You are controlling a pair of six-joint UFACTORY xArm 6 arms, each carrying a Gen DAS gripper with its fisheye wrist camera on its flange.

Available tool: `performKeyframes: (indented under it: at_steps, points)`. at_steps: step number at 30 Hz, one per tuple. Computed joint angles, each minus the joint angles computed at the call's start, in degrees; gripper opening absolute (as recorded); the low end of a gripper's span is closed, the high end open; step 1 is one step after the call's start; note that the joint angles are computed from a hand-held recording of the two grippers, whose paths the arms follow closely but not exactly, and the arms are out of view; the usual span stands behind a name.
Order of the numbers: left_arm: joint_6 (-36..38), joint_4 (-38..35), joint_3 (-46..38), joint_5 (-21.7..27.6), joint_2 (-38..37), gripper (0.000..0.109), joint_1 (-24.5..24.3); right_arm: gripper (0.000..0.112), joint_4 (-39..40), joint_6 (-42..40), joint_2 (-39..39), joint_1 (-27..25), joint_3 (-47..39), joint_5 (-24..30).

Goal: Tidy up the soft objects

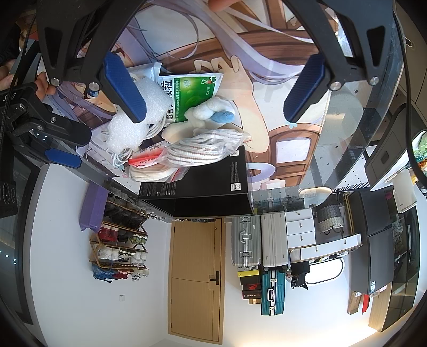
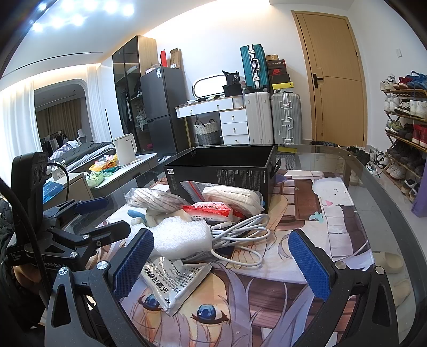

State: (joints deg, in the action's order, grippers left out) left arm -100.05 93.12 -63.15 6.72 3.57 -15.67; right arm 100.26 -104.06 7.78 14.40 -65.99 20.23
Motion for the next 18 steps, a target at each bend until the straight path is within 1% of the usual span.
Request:
performKeyframes:
  at_steps: [18]
  points:
    - [0.5, -0.6, 0.1, 0.2, 0.0, 0.103, -0.1, 0.103, 0.0, 0.0, 0.0, 0.0, 0.0, 0.0]
